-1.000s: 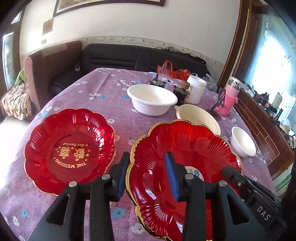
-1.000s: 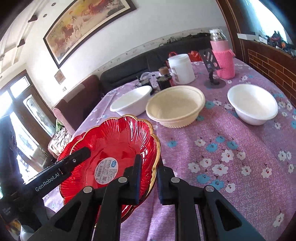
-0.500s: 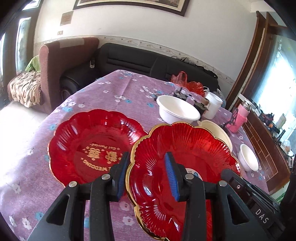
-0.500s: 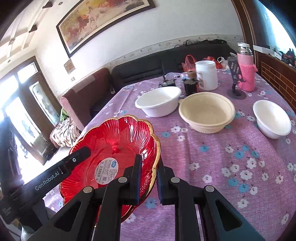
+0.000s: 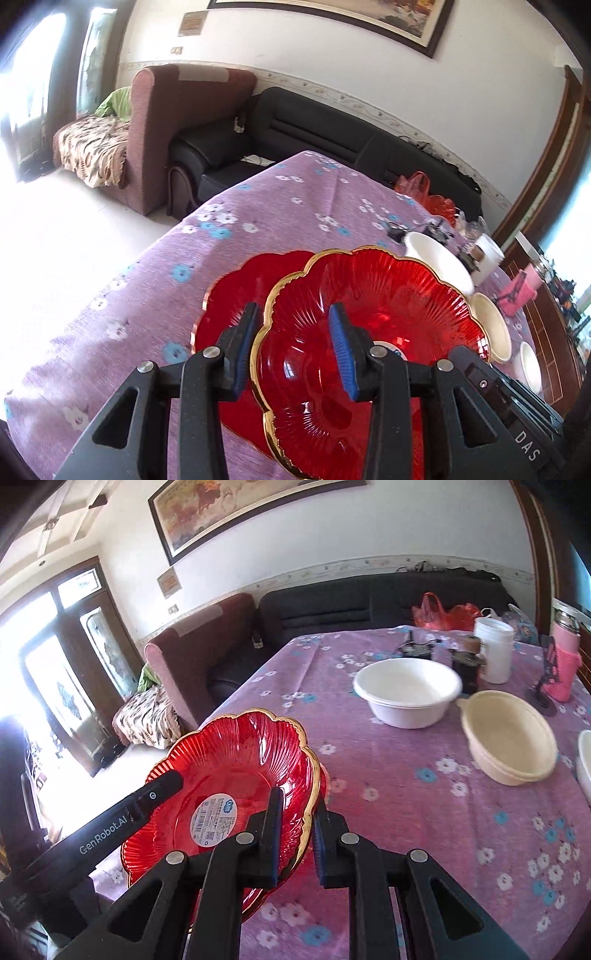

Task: Organize plates and bowls
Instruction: 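Lower the small red plate onto the large red wedding plate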

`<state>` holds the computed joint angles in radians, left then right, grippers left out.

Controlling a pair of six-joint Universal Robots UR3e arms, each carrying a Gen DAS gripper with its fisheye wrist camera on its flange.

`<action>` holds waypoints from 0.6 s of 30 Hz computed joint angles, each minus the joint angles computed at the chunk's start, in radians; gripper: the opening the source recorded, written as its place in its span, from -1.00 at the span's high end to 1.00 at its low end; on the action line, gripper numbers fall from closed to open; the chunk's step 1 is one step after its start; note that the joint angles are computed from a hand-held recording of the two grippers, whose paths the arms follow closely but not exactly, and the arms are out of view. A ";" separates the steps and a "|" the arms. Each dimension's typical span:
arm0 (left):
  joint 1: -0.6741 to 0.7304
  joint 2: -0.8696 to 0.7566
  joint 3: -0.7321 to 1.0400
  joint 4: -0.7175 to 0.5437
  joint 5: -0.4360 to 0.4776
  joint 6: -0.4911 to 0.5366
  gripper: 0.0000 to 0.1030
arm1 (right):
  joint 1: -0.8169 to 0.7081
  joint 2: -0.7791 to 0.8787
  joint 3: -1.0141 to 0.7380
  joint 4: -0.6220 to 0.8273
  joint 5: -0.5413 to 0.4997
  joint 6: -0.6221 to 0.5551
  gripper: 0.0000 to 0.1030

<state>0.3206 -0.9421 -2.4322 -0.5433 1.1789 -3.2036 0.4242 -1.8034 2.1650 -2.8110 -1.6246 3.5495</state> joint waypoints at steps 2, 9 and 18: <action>0.018 -0.053 -0.003 0.038 0.000 0.007 0.27 | 0.015 0.075 -0.045 -0.016 0.000 0.002 0.69; 0.020 -0.291 0.016 0.180 0.023 -0.001 0.27 | 0.000 0.251 -0.120 -0.049 0.048 0.013 0.68; -0.040 -0.385 0.054 0.257 0.064 -0.007 0.24 | -0.066 0.346 -0.117 -0.079 0.115 0.017 0.69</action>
